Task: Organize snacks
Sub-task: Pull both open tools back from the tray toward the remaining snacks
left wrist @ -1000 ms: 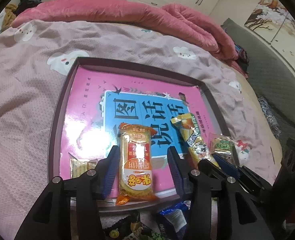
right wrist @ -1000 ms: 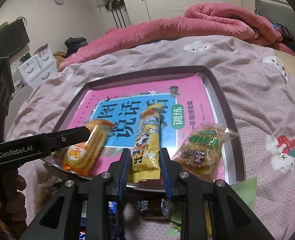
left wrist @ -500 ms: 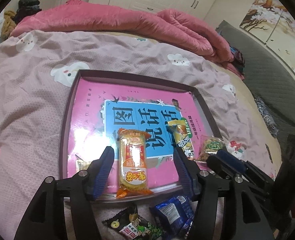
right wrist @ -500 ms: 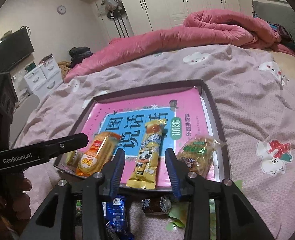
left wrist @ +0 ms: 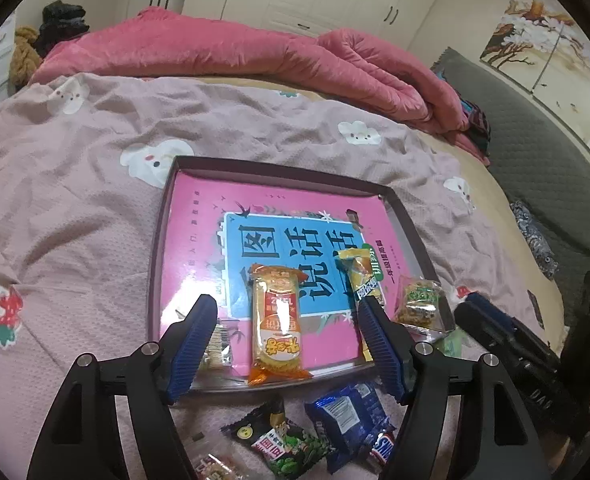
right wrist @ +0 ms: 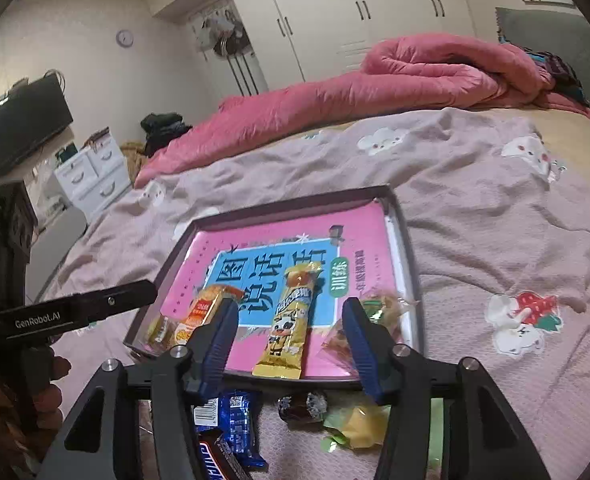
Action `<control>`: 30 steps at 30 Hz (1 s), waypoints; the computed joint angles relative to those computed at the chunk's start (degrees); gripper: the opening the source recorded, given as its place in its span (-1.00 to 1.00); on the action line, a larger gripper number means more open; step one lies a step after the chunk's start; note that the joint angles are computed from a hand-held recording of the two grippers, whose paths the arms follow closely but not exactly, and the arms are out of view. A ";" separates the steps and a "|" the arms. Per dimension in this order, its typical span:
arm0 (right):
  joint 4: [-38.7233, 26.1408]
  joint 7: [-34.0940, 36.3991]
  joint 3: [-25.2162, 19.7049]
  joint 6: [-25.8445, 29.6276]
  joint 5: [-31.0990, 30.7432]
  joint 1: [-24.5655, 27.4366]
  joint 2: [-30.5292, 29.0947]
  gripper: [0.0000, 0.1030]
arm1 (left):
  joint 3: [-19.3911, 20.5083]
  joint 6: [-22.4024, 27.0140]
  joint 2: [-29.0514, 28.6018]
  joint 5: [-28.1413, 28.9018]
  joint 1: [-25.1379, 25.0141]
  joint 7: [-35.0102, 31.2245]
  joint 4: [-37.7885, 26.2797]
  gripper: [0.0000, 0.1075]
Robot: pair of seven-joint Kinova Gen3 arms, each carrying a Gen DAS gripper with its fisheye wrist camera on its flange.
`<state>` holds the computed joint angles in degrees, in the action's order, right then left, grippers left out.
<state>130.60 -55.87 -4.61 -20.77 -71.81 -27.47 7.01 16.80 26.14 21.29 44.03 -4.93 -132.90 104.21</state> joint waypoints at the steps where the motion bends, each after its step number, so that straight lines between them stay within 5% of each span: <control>1: 0.45 -0.83 -0.11 -0.36 0.49 0.07 -0.51 0.08 | 0.13 0.02 -0.33 0.22 -0.30 -0.34 0.22 0.39; 14: 1.99 8.81 -4.52 -4.95 -10.43 1.04 -4.25 0.08 | -1.42 0.21 -3.49 2.67 -0.73 -3.51 2.49 0.39; 30: 1.63 14.60 -7.60 -6.69 -15.90 -1.40 -4.36 0.09 | -4.83 0.89 -6.90 4.96 -1.01 -6.27 5.36 0.40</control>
